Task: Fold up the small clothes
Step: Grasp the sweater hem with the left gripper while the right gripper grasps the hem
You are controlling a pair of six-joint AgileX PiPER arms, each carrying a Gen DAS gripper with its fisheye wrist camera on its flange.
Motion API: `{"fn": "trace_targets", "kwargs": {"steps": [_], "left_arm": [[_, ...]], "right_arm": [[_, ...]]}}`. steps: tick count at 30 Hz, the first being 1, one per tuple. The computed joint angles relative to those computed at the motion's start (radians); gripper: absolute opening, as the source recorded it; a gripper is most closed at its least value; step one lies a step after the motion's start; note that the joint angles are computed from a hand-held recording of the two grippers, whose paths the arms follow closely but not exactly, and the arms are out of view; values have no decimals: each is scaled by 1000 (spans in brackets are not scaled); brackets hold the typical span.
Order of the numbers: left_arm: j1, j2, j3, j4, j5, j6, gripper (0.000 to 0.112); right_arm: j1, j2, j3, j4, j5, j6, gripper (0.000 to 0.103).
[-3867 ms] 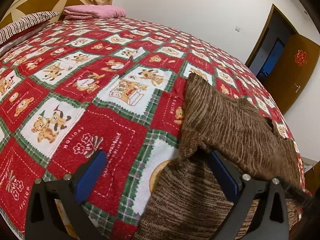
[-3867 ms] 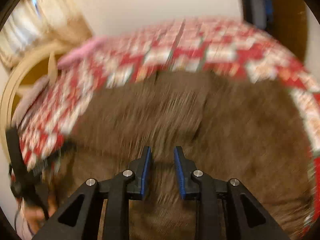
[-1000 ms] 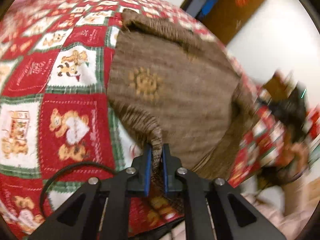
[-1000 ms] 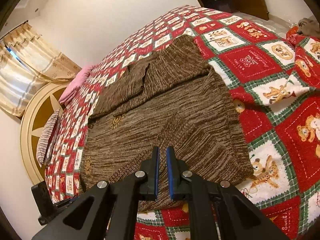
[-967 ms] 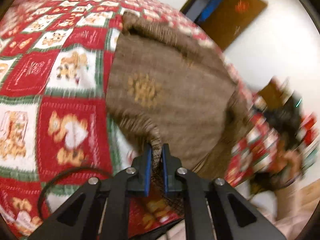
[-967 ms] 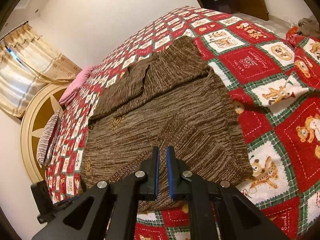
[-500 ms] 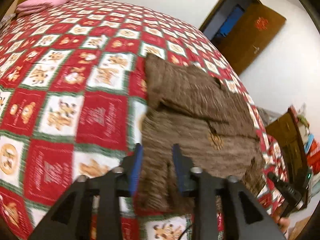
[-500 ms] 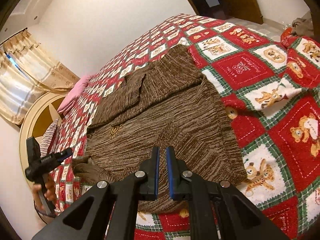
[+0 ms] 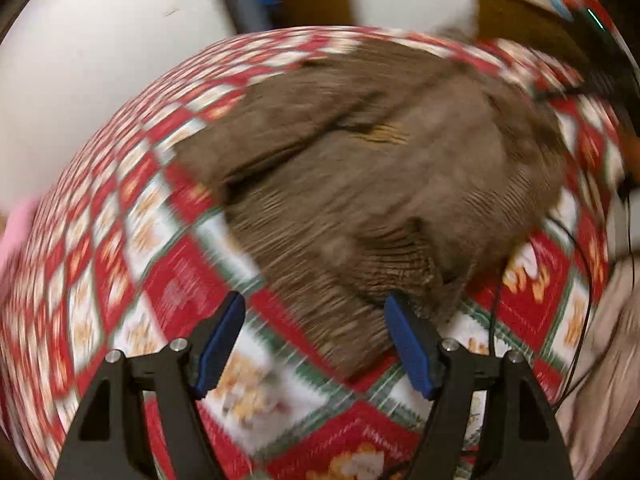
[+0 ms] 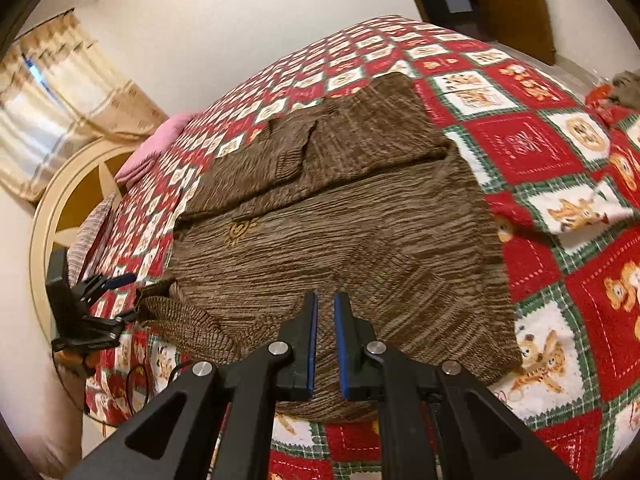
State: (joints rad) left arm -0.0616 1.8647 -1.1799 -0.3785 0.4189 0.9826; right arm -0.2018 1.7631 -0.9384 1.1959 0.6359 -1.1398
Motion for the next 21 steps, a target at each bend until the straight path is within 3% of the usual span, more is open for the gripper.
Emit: {"fn": "trace_targets", "kwargs": {"steps": [3,6,9,11,14,21], "left_arm": [[-37,68,-83,17,67,59,75],[-30,143,-203,-132,148,154,77],[14,255,-372,-218,281,41,75],[28,337,-482,-216,371,-73,66],[-17,295,-404,-165,295,-4,66],[-3,235,-349,-133,404,127,66]], "right_arm": [[-13,3,-18,-23,30,41,9],[-38,4,-27,-35,35,68,9],[-67,-5,-20,-28,9,82,9],[-83,-4,-25,-35,3,90,9],[-100,14,-53,-74,4,133,9],[-116,46,-93,-80,39,135,9]]}}
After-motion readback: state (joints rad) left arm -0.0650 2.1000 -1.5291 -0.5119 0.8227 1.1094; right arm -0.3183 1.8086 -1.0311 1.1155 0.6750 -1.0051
